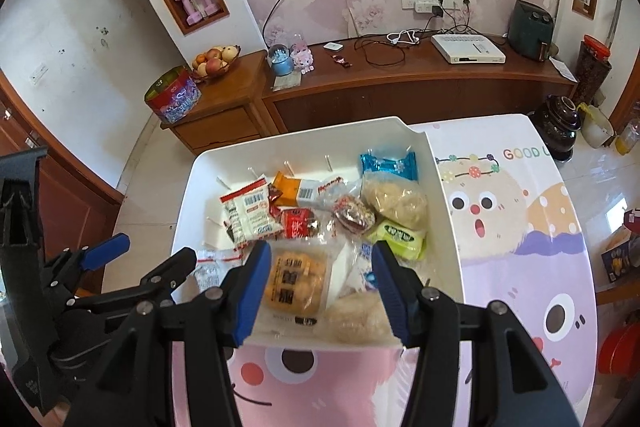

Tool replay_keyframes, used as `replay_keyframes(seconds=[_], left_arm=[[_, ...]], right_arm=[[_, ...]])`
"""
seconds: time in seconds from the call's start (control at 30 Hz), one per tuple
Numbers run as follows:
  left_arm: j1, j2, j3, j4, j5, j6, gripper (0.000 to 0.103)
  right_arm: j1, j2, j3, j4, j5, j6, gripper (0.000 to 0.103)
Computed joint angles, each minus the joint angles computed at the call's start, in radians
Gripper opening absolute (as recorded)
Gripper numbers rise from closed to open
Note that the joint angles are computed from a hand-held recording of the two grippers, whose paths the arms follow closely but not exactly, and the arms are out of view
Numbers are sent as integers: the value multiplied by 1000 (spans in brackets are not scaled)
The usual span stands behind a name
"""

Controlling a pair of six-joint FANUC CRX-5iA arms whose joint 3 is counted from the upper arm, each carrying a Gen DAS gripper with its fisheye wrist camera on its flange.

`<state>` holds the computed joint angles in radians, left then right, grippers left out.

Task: Organize snacks
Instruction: 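Move the right tool toward the small orange candy on the cloth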

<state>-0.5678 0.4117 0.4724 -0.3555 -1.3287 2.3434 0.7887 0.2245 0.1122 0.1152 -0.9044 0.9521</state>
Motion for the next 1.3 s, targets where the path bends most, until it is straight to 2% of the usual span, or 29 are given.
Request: replay_keyframes(seconds=[0.2, 0.43, 0.53, 0.73, 1.0, 1.3], left_arm=[[-39, -71, -83, -6, 43, 61, 85], [-99, -128, -148, -39, 67, 139, 85], [-133, -138, -159, -73, 65, 165, 85], [-175, -145, -211, -73, 93, 219, 85], [-170, -72, -220, 19, 115, 216, 85], [-148, -2, -197, 71, 117, 274, 85]], right_arm=[[42, -107, -155, 79, 72, -80, 53], [78, -236, -331, 119, 111, -157, 53], [79, -298, -397, 111, 124, -144, 53], [64, -400, -506, 102, 142, -62, 53], [7, -360, -510, 65, 106, 105, 53], [-75, -194, -417, -47, 80, 374, 53]])
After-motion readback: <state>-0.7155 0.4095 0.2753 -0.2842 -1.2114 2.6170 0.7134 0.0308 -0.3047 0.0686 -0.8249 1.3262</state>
